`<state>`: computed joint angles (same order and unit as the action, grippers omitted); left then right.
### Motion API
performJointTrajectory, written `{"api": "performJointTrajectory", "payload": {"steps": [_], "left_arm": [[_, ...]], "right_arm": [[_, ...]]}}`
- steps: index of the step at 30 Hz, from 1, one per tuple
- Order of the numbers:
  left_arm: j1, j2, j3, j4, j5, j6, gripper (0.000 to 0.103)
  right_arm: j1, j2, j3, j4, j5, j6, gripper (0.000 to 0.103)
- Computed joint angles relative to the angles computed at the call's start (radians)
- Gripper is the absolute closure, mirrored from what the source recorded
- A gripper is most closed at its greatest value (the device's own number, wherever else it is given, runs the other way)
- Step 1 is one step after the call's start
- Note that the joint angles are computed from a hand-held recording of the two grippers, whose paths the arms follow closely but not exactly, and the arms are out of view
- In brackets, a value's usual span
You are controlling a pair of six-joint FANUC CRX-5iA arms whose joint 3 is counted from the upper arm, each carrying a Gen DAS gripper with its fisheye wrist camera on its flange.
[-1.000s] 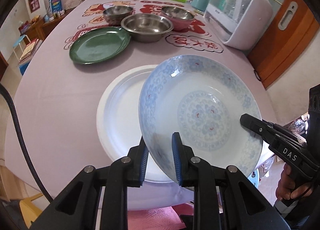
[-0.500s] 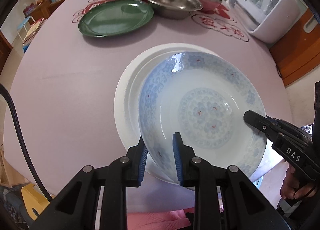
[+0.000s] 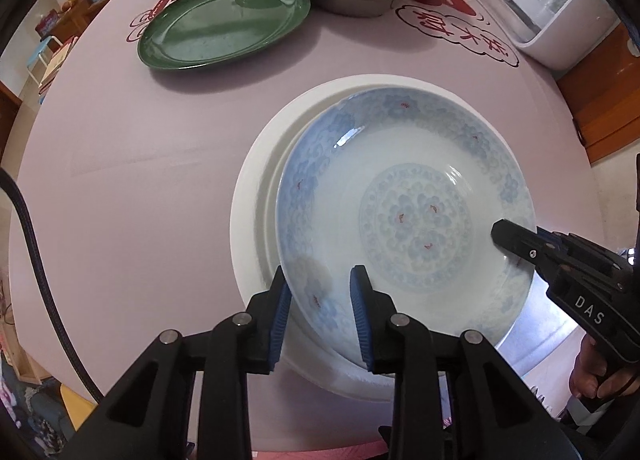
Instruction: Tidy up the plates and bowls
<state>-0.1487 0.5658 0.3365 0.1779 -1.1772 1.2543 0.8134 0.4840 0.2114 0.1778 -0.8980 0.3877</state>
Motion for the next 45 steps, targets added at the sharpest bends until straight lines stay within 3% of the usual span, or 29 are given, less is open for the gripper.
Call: {"api": "performJointTrajectory", "payload": {"steps": [4,13,21,25,27,34,45], "left_arm": [[-0.002,0.018,0.023,0.003,-0.014,-0.008,0.066],[-0.01,-0.006,0.004,-0.02,0.006,0.024,0.063],[-0.008,-0.096,-0.104,0.011,0.108,0.022,0.055],[-0.01,-0.148,-0.159,0.013,0.167,0.022,0.046],[-0.013,-0.17,-0.182,0.015,0.19,0.029,0.046],[-0.01,-0.253,-0.278,0.032,0.261,0.048,0.045],[-0.018,-0.322,-0.347,0.037,0.302,0.032,0.043]], "right_arm": [[-0.007,0.007,0.013,-0.017,-0.001,0.019,0.086],[-0.008,0.012,0.033,-0.043,-0.024,0.085,0.084],[-0.005,0.027,0.081,-0.091,-0.056,0.216,0.063],[0.004,0.007,0.057,-0.056,-0.032,0.224,0.045],[0.009,-0.004,0.042,-0.041,-0.023,0.224,0.042],[0.033,-0.056,-0.032,0.006,0.012,0.195,0.041],[0.07,-0.121,-0.131,0.088,0.054,0.104,0.041]]}}
